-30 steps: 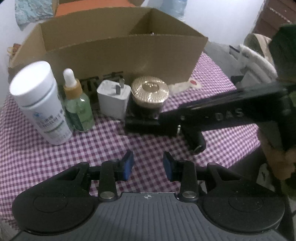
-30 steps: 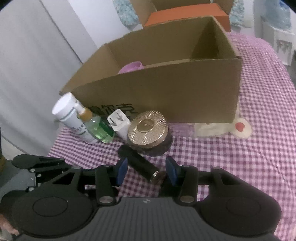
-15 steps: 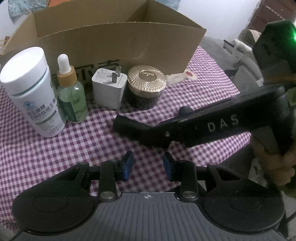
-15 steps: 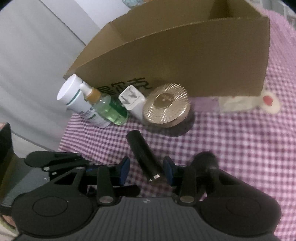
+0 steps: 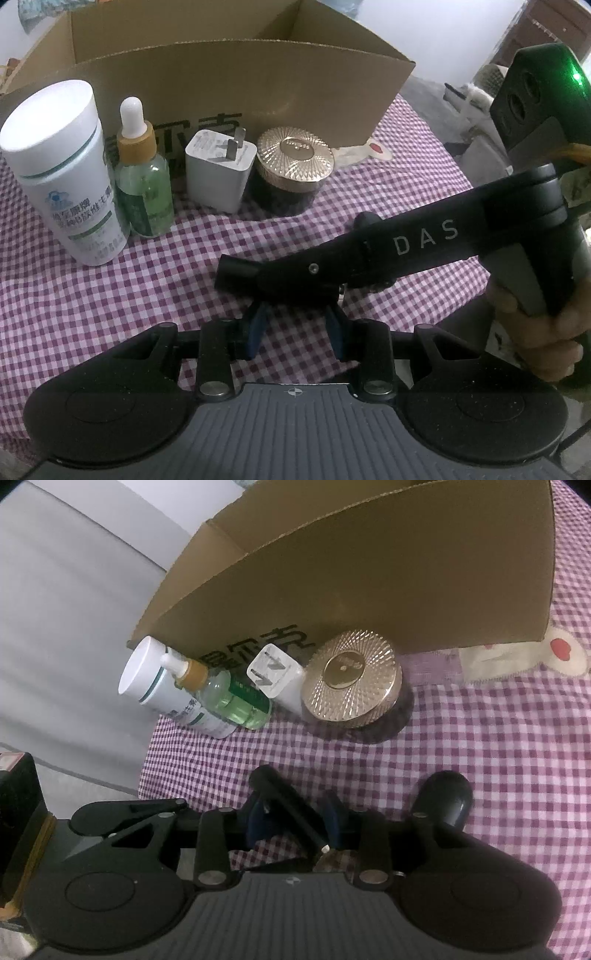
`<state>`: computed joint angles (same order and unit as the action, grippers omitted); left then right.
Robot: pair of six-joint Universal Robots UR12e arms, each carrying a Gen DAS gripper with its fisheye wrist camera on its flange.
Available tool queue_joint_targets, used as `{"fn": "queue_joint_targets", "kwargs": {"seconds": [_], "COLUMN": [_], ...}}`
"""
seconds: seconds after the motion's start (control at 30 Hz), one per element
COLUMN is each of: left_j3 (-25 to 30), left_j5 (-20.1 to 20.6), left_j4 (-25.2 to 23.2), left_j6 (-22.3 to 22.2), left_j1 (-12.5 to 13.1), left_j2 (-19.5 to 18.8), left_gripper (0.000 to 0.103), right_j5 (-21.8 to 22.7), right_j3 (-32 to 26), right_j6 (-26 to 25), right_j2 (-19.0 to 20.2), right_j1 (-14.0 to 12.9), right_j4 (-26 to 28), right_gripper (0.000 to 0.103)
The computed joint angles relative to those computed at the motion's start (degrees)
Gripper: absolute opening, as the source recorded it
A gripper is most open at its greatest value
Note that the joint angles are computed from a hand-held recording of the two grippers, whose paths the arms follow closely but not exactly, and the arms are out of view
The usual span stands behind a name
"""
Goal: Organize rigid objects
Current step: 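Move the right tool to the black cylinder and close on it, then lift the black cylinder with the right tool and release it into the box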
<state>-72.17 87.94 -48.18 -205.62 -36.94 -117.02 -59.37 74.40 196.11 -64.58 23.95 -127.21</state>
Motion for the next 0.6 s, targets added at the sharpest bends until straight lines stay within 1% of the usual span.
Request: {"fn": "queue_joint_targets", "kwargs": {"seconds": [0.07, 0.17, 0.23, 0.3, 0.43, 0.6], "left_j3": [-0.18, -0.11, -0.31, -0.72, -1.13, -1.40], "left_j5": [-0.19, 0.34, 0.67, 0.13, -0.18, 0.46], "left_j4": [-0.24, -0.56, -0.65, -0.28, -0.08, 0.94], "left_j6": [-0.17, -0.92, -1.68, -2.30, -2.60, -2.31], "left_j1": [0.03, -0.09, -0.03, 0.18, 0.36, 0.37], "left_j2": [0.25, 0.27, 0.51, 0.77, 1.24, 1.61], "left_gripper": [0.036, 0.038, 0.039, 0.040, 0.042, 0.045], "right_j5": [0.21, 0.68, 0.65, 0.30, 0.18, 2.27], "right_j3": [-0.31, -0.56, -0.74, -0.88, -1.21, -1.18], "right_j6": [-0.06, 0.46, 0.09, -0.17, 0.19, 0.93], "right_j2": [0.11, 0.34, 0.36, 0.37, 0.46, 0.48], "right_j1": [0.00, -0.07, -0.13, 0.02, 0.18, -0.23], "right_j4": [0.81, 1.42, 1.91, 2.13, 2.95, 4.20], "right_gripper": [0.036, 0.032, 0.032, 0.032, 0.032, 0.032]}}
